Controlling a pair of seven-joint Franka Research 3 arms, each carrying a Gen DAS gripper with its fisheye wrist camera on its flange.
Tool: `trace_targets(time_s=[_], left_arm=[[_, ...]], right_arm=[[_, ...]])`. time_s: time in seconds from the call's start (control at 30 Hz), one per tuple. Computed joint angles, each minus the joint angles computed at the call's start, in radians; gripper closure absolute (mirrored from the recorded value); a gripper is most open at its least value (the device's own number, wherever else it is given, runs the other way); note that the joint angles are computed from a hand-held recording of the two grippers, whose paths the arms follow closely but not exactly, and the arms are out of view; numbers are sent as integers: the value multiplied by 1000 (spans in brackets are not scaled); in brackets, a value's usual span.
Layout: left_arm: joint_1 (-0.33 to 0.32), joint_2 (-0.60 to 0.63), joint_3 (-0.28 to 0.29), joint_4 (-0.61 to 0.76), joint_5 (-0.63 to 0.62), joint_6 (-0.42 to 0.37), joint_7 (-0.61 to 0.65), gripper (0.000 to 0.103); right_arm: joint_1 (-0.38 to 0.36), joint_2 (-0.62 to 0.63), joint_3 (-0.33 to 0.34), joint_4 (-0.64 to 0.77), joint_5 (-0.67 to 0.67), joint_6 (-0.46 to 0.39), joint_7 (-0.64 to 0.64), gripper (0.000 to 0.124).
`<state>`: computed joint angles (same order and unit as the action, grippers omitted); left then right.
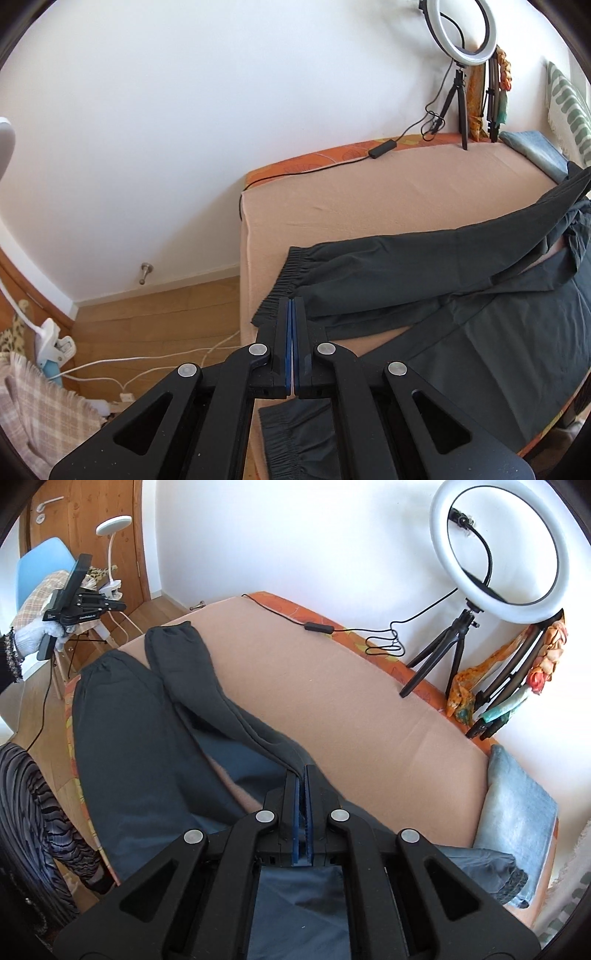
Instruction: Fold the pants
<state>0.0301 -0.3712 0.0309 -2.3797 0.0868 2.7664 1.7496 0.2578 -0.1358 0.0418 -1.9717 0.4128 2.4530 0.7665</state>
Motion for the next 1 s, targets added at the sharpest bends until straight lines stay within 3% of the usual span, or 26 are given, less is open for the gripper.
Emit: trace_targets(time_s=[0.13, 0.17, 0.2, 0.23, 0.37, 0.57, 0.67, 0.8, 0.9, 1.0], left_arm=[[-9, 63, -18, 54, -2, -12, -22, 99], [-22, 86, -7, 81, -34, -38, -9, 94], [-16, 112, -14, 108, -36, -51, -22, 79], [-1, 140, -28, 132, -19, -45, -48, 73], [5, 259, -28, 246, -88, -76, -17, 73], [55, 417, -69, 411, -23, -168, -50, 66], [75, 468, -85, 467, -50, -204, -39, 59], [77, 504, -99, 493, 2, -236, -34, 58], [82, 507, -105, 474, 10, -202, -29, 58], [98, 499, -121, 454, -77, -173, 30, 73]], right_arm=[[16, -98, 0, -118, 34, -58, -36, 121], [17, -117, 3, -145, 19, -66, -37, 121], [17, -134, 4, -170, 8, -76, -36, 121], [18, -143, 5, -186, -1, -83, -33, 121], [20, -143, -4, -201, 7, -92, -32, 121], [13, -100, -5, -166, 1, -104, -12, 121], [10, -80, -6, -151, 5, -108, -6, 121], [3, -56, 0, -139, -18, -101, 13, 121], [-2, -39, -2, -126, -25, -102, 23, 121], [-5, -25, -2, -113, -34, -102, 22, 121]])
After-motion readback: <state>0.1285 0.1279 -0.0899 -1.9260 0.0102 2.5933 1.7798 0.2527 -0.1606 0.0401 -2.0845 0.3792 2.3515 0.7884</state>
